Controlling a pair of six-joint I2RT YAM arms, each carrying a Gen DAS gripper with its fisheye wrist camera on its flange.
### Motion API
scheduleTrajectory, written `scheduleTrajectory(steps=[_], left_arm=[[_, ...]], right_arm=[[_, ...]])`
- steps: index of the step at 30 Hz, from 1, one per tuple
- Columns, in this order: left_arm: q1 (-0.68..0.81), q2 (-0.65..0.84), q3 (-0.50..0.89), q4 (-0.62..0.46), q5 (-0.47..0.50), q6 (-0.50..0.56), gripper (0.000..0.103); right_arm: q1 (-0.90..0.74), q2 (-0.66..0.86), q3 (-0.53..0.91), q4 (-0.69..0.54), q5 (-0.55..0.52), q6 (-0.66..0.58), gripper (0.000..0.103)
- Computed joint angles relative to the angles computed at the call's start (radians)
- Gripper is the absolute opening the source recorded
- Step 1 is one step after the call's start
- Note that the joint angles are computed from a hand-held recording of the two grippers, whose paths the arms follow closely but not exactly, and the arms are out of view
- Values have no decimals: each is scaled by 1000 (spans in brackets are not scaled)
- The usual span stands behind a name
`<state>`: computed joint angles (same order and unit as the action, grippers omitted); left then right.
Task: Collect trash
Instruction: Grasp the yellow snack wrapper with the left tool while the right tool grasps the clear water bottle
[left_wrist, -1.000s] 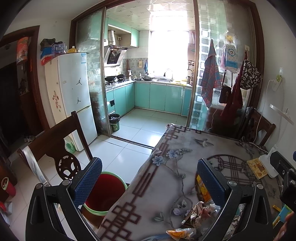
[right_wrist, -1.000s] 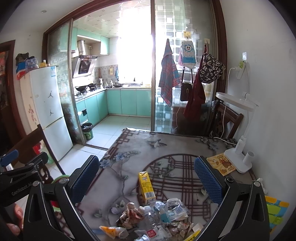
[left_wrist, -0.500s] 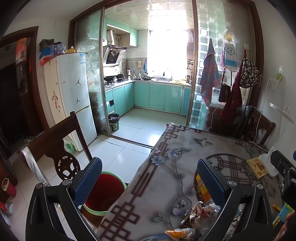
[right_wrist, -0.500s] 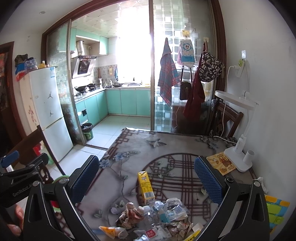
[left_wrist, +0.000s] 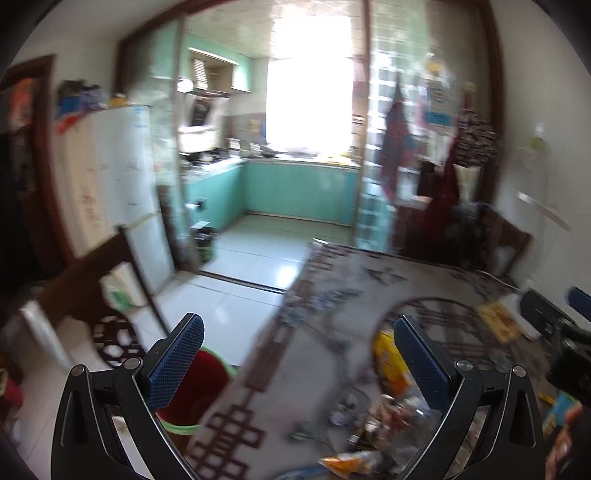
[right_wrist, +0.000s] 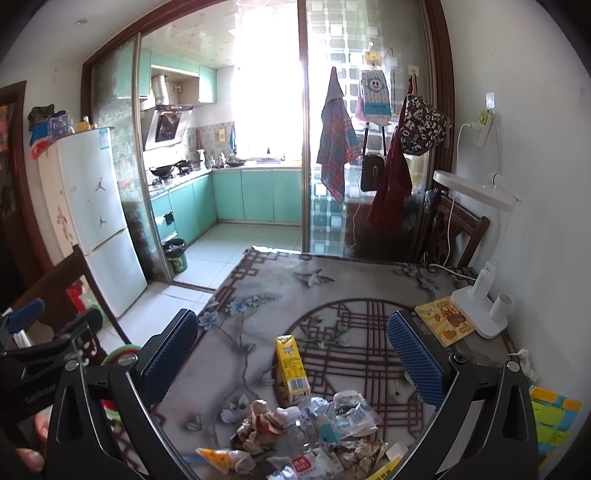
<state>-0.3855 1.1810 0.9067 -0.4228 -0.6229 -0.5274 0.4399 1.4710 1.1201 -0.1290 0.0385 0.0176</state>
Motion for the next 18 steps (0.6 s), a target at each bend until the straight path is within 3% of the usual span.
scheduleTrajectory(steps=[5,7,12,18], left_arm=[[49,111,-97,104,193,76,103],[75,198,-146,161,317,79,103],[68,470,-181,340,489,67,103],[2,743,-75,399,531,142,102]], right_arm=[[-65,53,-13,-29,-58,-40,103],[-102,73,-36,-43,-97,-62,103],[-173,146,-63,-103,-156,-97,103],[-239,262,-2,-285,-256,-187,103]])
